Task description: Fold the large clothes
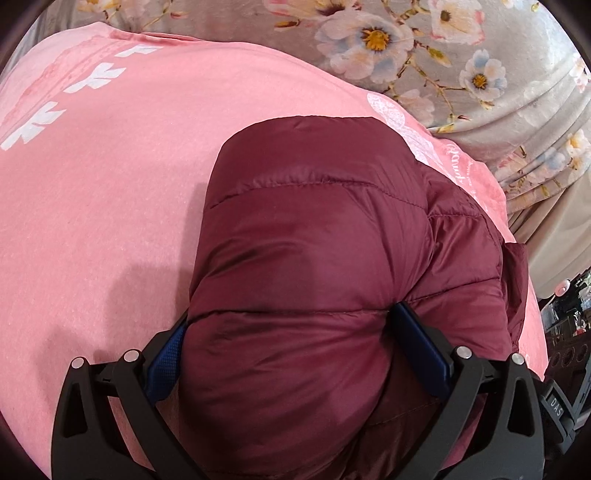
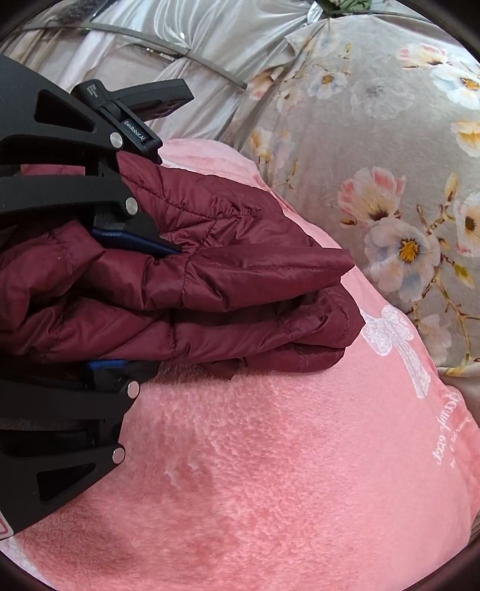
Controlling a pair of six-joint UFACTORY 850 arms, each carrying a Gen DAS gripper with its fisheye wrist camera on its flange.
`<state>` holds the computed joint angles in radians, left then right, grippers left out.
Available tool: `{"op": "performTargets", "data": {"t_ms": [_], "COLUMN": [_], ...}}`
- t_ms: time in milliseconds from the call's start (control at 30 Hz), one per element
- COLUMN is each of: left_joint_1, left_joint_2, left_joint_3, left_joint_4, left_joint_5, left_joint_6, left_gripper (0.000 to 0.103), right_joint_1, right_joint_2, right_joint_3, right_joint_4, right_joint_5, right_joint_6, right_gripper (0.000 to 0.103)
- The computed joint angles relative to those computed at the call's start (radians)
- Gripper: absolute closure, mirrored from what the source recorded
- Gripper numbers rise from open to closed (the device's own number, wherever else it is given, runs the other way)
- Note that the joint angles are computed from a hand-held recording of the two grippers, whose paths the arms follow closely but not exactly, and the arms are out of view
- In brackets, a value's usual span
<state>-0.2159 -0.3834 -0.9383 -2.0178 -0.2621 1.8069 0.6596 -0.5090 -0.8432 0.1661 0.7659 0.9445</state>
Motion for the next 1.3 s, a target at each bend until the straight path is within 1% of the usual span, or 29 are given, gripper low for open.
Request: {"op": "performTargets", "data": {"t_ms": [100, 233, 333, 400, 467, 500, 533, 567, 667, 700, 800, 867, 967, 1000, 1033, 1133, 1200, 1267, 1300], "left_joint_1": [0.0, -0.001, 0.002, 0.012, 0.021, 0.03, 0.036, 0.051, 0.086, 0.098, 0.129, 0.14, 0.141, 0.139, 0.135, 0.118, 0.115, 0.119, 0.121], "left_joint_2": [0.0, -0.003, -0.004, 0.006, 0.019, 0.03, 0.038, 0.051, 0.079, 0.088, 0.104, 0.106, 0.101, 0.096, 0.092, 0.088, 0.093, 0.104, 0.111], "left_joint_3": [0.002, -0.001, -0.005, 0.003, 0.006, 0.01, 0.013, 0.021, 0.045, 0.054, 0.083, 0.096, 0.103, 0.101, 0.1, 0.092, 0.096, 0.102, 0.106], "left_joint_4": [-0.018, -0.024, 0.02, 0.084, 0.213, 0.292, 0.341, 0.403, 0.474, 0.493, 0.551, 0.582, 0.581, 0.579, 0.577, 0.583, 0.585, 0.578, 0.57], "left_joint_5": [-0.005, -0.007, -0.014, -0.03, -0.048, -0.069, -0.086, -0.127, -0.23, -0.264, -0.351, -0.373, -0.384, -0.387, -0.387, -0.367, -0.361, -0.368, -0.372], "left_joint_6": [0.023, 0.028, -0.012, -0.072, -0.192, -0.269, -0.32, -0.38, -0.432, -0.442, -0.462, -0.475, -0.48, -0.482, -0.485, -0.494, -0.496, -0.497, -0.491], "left_gripper": [0.005, 0.005, 0.005, 0.009, 0.018, 0.021, 0.025, 0.029, 0.035, 0.036, 0.036, 0.029, 0.024, 0.023, 0.023, 0.023, 0.024, 0.033, 0.035], "right_joint_1": [0.0, -0.006, -0.01, -0.004, 0.008, 0.018, 0.026, 0.033, 0.065, 0.079, 0.123, 0.158, 0.186, 0.187, 0.183, 0.174, 0.168, 0.173, 0.18], "right_joint_2": [-0.002, -0.006, -0.005, -0.001, 0.011, 0.02, 0.03, 0.038, 0.068, 0.081, 0.128, 0.159, 0.187, 0.194, 0.203, 0.223, 0.231, 0.238, 0.246], "right_joint_3": [0.007, 0.018, 0.027, 0.04, 0.057, 0.068, 0.082, 0.092, 0.151, 0.179, 0.247, 0.278, 0.298, 0.296, 0.291, 0.267, 0.245, 0.232, 0.225], "right_joint_4": [-0.01, -0.036, -0.048, -0.037, -0.014, 0.004, 0.017, 0.027, 0.046, 0.05, 0.071, 0.093, 0.104, 0.104, 0.103, 0.117, 0.122, 0.153, 0.186], "right_joint_5": [0.025, 0.061, 0.089, 0.121, 0.147, 0.157, 0.167, 0.176, 0.24, 0.264, 0.295, 0.291, 0.261, 0.238, 0.201, 0.099, 0.04, -0.003, -0.024], "right_joint_6": [0.021, 0.061, 0.081, 0.08, 0.07, 0.061, 0.054, 0.055, 0.11, 0.14, 0.185, 0.186, 0.192, 0.19, 0.18, 0.139, 0.116, 0.074, 0.032], "right_gripper": [0.069, 0.074, 0.077, 0.08, 0.082, 0.082, 0.083, 0.083, 0.084, 0.084, 0.084, 0.084, 0.084, 0.083, 0.078, 0.07, 0.068, 0.073, 0.079]}}
